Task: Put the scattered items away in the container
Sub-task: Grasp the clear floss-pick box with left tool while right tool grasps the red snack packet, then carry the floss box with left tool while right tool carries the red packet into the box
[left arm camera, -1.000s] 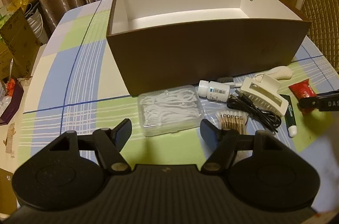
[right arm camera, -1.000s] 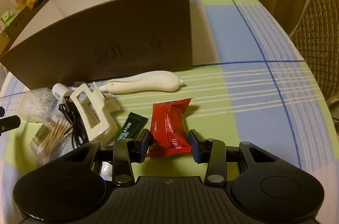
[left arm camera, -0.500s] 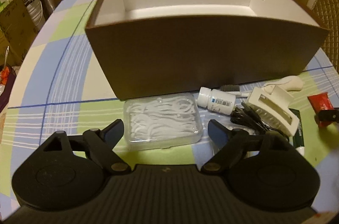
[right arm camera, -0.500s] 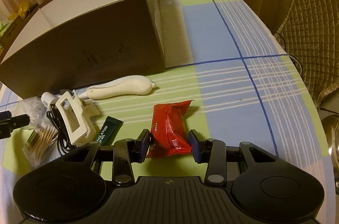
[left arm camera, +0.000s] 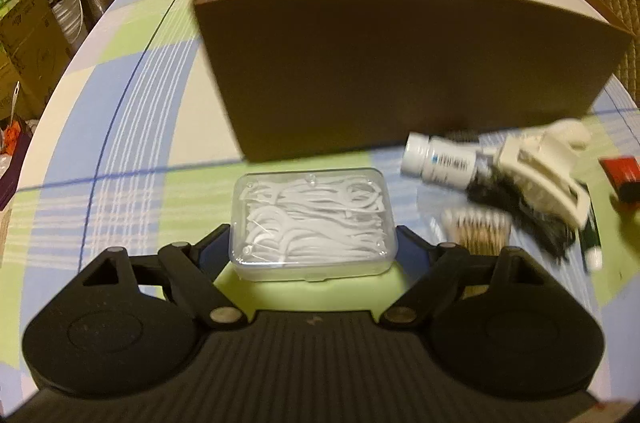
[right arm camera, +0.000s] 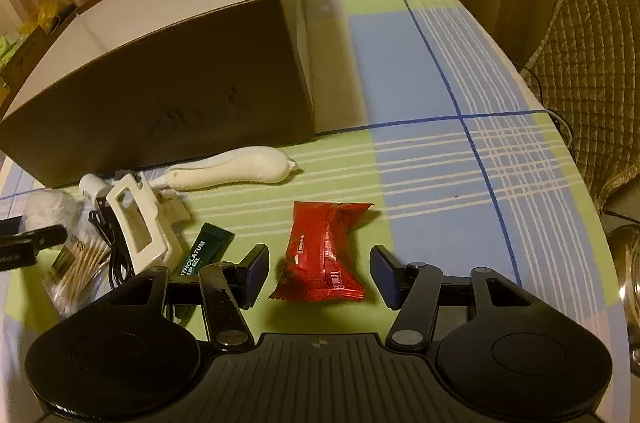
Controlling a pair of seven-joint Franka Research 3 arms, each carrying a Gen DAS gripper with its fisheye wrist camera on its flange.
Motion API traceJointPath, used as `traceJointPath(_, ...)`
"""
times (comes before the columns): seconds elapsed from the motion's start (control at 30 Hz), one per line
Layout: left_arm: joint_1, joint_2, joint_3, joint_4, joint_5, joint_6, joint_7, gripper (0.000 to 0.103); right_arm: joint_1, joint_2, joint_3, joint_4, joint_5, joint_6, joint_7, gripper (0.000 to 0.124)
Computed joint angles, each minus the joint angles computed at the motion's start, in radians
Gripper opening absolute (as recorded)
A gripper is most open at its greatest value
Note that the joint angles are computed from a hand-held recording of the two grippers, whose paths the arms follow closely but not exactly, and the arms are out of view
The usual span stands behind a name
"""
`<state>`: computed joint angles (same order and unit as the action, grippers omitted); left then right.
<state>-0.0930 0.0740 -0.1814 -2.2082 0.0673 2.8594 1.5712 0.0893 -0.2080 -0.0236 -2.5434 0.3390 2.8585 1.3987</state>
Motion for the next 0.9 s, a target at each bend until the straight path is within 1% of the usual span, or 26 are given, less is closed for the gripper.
traceJointPath(0.1,0.012,-0.05,-0.001,-0.046,-0.078,-0.022,0.085,0.083,0.001,-0.001,0.0,-0.004,-0.003,0.003,-0.007,0.053)
traceJointPath(0.2,0.006,-0.074,0.012,-0.072,-0.084,-0.019,0.092,0.084,0.001,0.006,-0.003,0.0,0.0,0.001,-0.011,0.053)
traceJointPath(0.3,0.0,-0.065,0.019,-0.066,-0.05,-0.012,0.055,0.086,-0.005,0.014,0.001,0.007,-0.014,0.001,-0.006,0.053)
traceJointPath(0.4,-0.005,-0.046,0.021,-0.05,0.046,-0.012,-0.006,0.085,-0.007,0.021,0.003,0.012,-0.026,-0.001,-0.008,0.053)
traceJointPath(0.47,-0.007,-0.041,0.024,-0.053,0.111,0.001,-0.042,0.084,-0.013,0.024,0.008,0.014,-0.049,-0.004,-0.002,0.053)
traceJointPath(0.53,-0.006,-0.041,0.024,-0.057,0.137,0.012,-0.054,0.084,-0.018,0.024,0.014,0.014,-0.076,-0.006,0.002,0.052)
traceJointPath(0.57,-0.005,-0.043,0.023,-0.059,0.141,0.013,-0.053,0.084,-0.023,0.023,0.02,0.011,-0.099,-0.003,0.007,0.05)
traceJointPath(0.6,-0.004,-0.045,0.022,-0.061,0.137,0.012,-0.044,0.084,-0.029,0.021,0.027,0.007,-0.127,0.002,0.014,0.041)
traceJointPath(0.63,-0.004,-0.049,0.02,-0.065,0.133,0.012,-0.031,0.084,-0.031,0.019,0.029,0.003,-0.145,0.004,0.013,0.037)
traceJointPath(0.73,-0.005,-0.065,0.018,-0.078,0.123,0.008,0.005,0.084,-0.021,0.012,0.02,0.001,-0.137,-0.008,-0.002,0.034)
traceJointPath(0.9,-0.018,-0.108,0.021,-0.099,0.029,0.003,0.1,0.084,0.006,-0.007,-0.012,0.009,-0.05,-0.064,-0.06,0.032)
